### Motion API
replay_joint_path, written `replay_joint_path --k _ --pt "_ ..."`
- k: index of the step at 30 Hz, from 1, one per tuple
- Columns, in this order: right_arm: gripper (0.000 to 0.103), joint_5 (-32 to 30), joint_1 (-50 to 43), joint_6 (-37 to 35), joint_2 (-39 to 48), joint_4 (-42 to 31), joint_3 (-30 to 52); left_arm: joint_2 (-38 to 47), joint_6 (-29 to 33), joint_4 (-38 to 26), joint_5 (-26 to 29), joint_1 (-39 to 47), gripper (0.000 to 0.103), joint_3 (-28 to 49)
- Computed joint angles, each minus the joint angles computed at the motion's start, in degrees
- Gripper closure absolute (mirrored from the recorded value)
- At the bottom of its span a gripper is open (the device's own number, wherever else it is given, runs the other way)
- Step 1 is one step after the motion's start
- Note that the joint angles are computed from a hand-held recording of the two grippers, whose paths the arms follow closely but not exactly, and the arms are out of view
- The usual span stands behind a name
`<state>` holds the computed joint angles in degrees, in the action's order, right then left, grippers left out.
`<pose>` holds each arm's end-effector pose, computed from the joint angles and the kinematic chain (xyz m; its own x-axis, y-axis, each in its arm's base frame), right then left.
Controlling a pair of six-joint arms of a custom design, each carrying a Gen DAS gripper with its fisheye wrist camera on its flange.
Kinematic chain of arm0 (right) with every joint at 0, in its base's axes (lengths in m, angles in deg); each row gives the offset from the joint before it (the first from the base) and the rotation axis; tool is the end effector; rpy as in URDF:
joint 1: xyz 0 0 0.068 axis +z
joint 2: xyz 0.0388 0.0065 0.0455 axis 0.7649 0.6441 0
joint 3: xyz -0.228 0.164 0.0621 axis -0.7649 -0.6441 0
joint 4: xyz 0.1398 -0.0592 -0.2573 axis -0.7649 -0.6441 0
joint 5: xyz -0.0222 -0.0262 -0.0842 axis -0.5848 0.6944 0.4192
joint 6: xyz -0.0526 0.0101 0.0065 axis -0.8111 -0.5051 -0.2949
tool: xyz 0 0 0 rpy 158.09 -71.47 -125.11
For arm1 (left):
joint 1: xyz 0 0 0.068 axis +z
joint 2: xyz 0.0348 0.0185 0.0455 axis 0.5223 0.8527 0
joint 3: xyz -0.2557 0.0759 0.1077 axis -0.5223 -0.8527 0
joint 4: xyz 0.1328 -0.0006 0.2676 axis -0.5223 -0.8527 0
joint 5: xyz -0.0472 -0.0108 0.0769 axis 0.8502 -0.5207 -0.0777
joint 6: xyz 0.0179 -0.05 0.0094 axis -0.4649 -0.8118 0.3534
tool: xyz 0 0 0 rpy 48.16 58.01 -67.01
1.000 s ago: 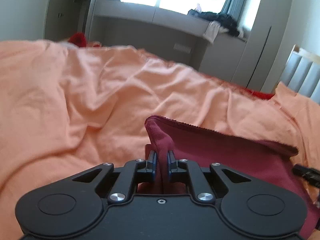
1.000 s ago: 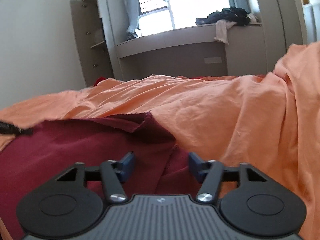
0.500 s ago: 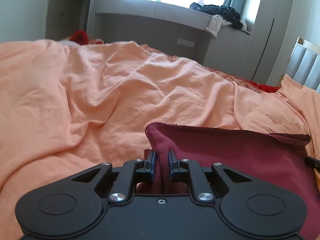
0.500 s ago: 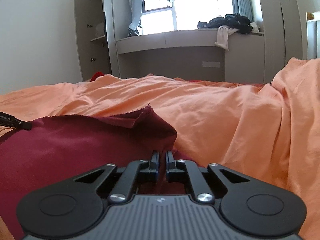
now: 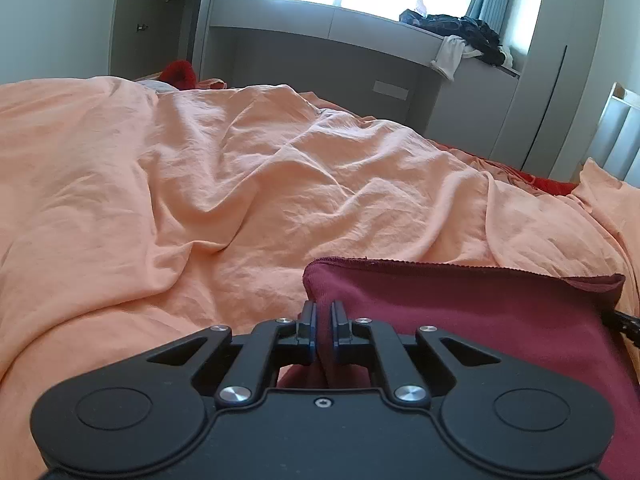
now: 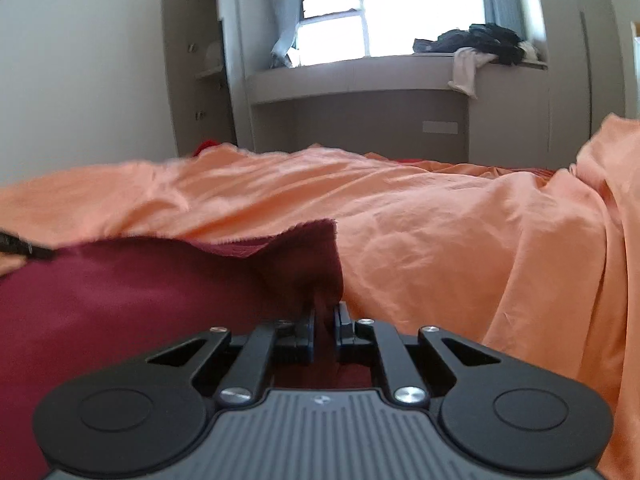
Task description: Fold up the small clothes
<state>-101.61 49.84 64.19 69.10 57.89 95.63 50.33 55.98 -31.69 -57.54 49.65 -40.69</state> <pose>0.3073 0.0178 0.1673 -0.4491 -0.1032 -0.8875 -0.4956 0.8553 0.1513 0.2784 0.0838 0.1965 -0.5611 -0.2613 -0.7855 -0.1943 0.9639 -0.1819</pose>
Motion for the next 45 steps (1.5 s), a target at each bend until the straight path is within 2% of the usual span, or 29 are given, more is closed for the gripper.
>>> replay_joint_path --k 6,8,10,14,16,18,20,22,25,27,29,31,33,34,36,39,42,45 --pt "0.094 1.2 0.0 1.6 -0.4 -2.5 0.4 1.1 1.2 -0.1 -5.3 -3.2 0.095 0.3" --pt "0.090 0.3 -0.6 2.5 0.2 -2.9 0.7 1.1 0.7 0.0 -7.5 -3.8 0.089 0.0" --pt "0.077 -1.4 -1.8 3.5 -0.1 -1.5 -0.1 0.3 0.8 0.2 -11.3 -5.4 0.082 -0.8" --pt "0.062 -1.4 -1.9 1.5 -3.4 -1.1 -1.4 -3.4 0.4 1.9 -18.1 -8.1 0.062 -3.7" --pt "0.052 -0.8 -0.7 -1.0 -5.3 -2.5 -1.4 -6.0 0.1 2.2 -19.7 -8.6 0.054 -5.2" --pt "0.043 -3.5 -0.1 -2.3 -6.1 -4.5 -0.9 -8.6 -0.5 2.5 -20.5 -8.6 0.044 -6.6" --pt "0.039 -5.5 0.7 -3.5 -6.2 -6.2 -0.4 -12.1 -1.4 3.0 -21.3 -8.8 0.027 -8.5" --pt "0.028 -5.7 2.3 -5.6 -5.9 -8.0 0.5 -17.2 -3.0 4.0 -23.1 -9.4 0.018 -11.7" --pt "0.015 -4.7 4.4 -8.8 -4.0 -11.2 3.2 -25.0 -5.2 5.9 -32.5 -12.8 0.006 -16.8" --pt "0.007 -4.8 5.3 -8.7 -1.7 -11.3 5.1 -30.7 -5.6 6.2 -39.4 -15.7 0.003 -20.4" --pt "0.006 -2.6 5.8 -7.2 0.5 -9.7 6.2 -37.2 -5.3 5.6 -43.5 -17.5 0.001 -23.8" --pt "0.006 4.3 6.2 -2.7 1.8 -3.6 5.4 -43.9 -6.5 3.9 -48.0 -19.9 0.001 -27.1" --pt "0.006 15.0 6.6 3.3 2.1 1.4 3.9 -47.6 -7.9 2.2 -49.3 -20.4 0.001 -28.6" --pt "0.006 17.2 5.9 5.5 2.0 3.5 3.0 -48.6 -8.4 1.2 -49.2 -20.4 0.001 -28.9" --pt "0.006 17.2 4.1 7.5 0.8 5.1 1.3 -50.2 -7.8 0.5 -47.9 -19.6 0.001 -29.8" --pt "0.001 20.1 3.5 6.5 -5.1 4.9 -2.6 -54.3 -5.7 -0.6 -47.8 -19.3 0.001 -31.8" --pt "0.000 22.8 4.1 3.9 -11.9 6.1 -7.6 -60.5 -6.7 -5.6 -44.5 -17.5 0.001 -32.5" --pt "0.000 33.0 9.4 -3.4 -18.4 9.8 -13.8 -70.2 -11.1 -13.4 -41.8 -15.9 0.001 -33.4"
